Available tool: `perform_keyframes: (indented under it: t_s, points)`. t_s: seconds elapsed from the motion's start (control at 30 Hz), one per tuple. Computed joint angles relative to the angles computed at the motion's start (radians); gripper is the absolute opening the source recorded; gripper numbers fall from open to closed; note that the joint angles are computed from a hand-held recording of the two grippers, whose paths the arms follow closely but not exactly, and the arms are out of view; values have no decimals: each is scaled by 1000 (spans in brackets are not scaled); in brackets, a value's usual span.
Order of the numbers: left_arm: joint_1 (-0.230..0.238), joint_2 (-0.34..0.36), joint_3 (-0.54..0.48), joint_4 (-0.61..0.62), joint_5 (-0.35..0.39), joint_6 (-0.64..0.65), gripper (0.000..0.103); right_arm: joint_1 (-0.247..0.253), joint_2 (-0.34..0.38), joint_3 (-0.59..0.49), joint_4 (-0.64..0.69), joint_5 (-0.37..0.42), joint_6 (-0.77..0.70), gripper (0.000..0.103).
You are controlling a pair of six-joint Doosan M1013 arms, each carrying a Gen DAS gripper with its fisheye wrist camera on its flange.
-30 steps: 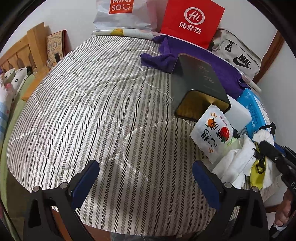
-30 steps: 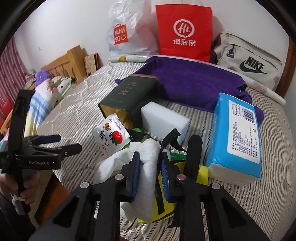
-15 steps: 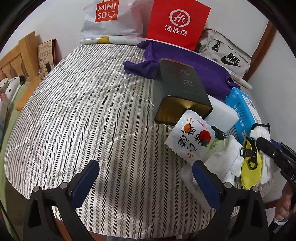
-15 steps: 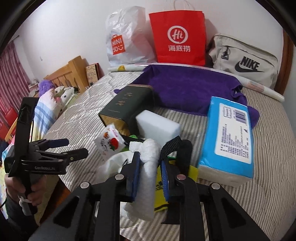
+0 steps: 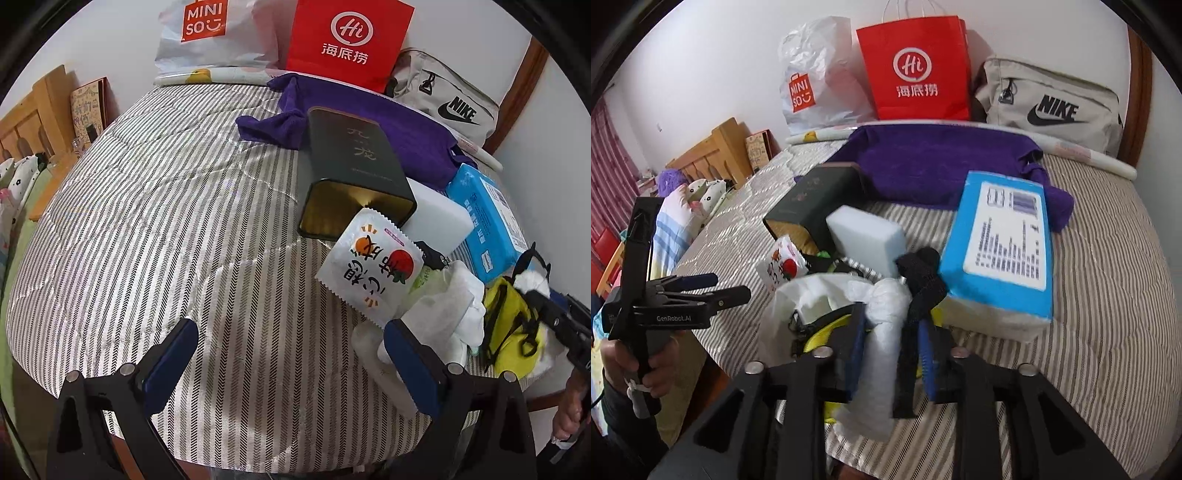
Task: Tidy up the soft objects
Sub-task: 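Grasp the crumpled white tissue with the right tool and lift it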
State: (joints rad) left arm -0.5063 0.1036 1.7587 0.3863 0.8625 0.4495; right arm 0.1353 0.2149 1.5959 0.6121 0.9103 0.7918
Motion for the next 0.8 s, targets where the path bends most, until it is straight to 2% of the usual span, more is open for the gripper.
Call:
perform_keyframes:
  t_s: [0.03, 0.23, 0.47, 0.6, 0.7, 0.8]
  points:
    - [1, 0, 0, -1, 0, 2, 101, -1, 2, 1, 2, 5, 2, 42]
    - [-1, 3, -3, -4, 9, 1, 101, 10, 9, 9, 6, 46, 3, 42]
    - [-5, 4, -2, -5, 15, 0, 101, 49, 15, 15, -27, 11, 20, 42]
    - [-3, 2, 2, -7, 10, -7, 101, 34, 8, 15, -8, 18, 13, 43]
    - [-2, 3, 4, -15, 5, -3, 101, 23, -1, 15, -2, 33, 8, 49]
    - [-3, 6, 3, -20, 4, 3, 101, 23, -8, 18, 0, 39, -11, 51]
